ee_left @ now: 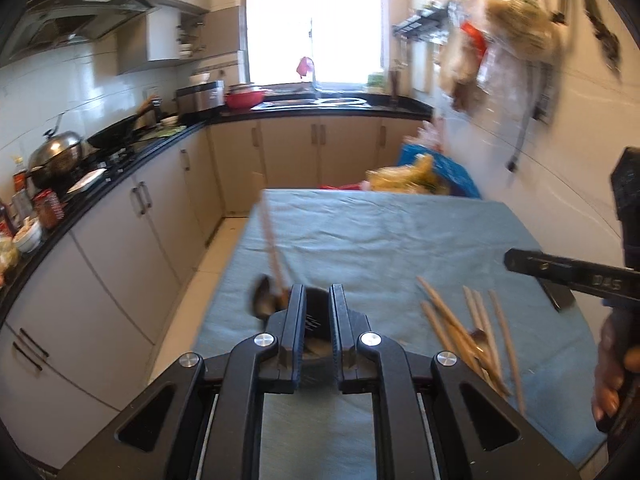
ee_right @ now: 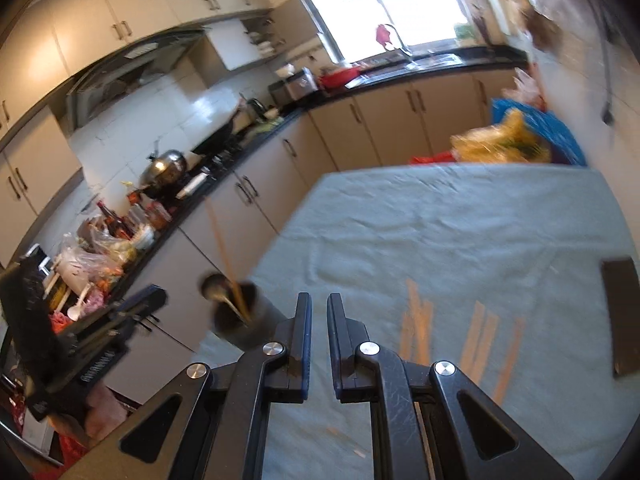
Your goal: Organize utensils
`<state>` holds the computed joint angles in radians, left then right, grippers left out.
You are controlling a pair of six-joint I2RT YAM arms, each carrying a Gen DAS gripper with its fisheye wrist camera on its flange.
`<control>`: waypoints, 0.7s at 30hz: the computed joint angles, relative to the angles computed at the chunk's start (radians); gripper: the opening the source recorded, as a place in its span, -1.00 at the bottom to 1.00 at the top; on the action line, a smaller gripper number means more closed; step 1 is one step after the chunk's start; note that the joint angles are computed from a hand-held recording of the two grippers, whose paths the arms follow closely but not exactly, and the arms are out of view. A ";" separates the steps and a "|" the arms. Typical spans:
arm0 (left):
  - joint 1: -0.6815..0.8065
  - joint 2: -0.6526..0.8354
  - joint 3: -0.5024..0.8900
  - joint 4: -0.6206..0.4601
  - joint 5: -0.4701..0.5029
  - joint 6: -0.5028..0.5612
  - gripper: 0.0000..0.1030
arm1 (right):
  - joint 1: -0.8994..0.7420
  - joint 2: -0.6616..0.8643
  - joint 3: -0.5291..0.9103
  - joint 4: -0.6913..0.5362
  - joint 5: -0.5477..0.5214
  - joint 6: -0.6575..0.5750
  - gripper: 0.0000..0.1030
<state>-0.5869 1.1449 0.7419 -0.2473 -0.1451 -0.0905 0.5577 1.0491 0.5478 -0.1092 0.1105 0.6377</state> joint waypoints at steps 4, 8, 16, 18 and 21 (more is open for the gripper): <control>-0.130 0.030 -0.031 0.012 -0.032 -0.056 -0.68 | -0.132 -0.074 -0.150 -0.003 -0.111 -0.024 -0.83; -0.225 0.129 -0.025 0.033 -0.064 -0.104 -0.68 | -0.293 -0.013 -0.249 0.106 -0.259 -0.087 -0.83; -0.254 0.229 -0.007 0.024 -0.053 -0.148 -0.68 | -0.429 0.341 -0.262 0.387 -0.430 -0.190 -0.83; -0.248 0.240 -0.003 0.021 -0.044 -0.147 -0.68 | -0.413 0.397 -0.247 0.406 -0.416 -0.204 -0.83; -0.241 0.255 0.006 0.020 -0.039 -0.151 -0.68 | -0.397 0.447 -0.238 0.435 -0.415 -0.218 -0.83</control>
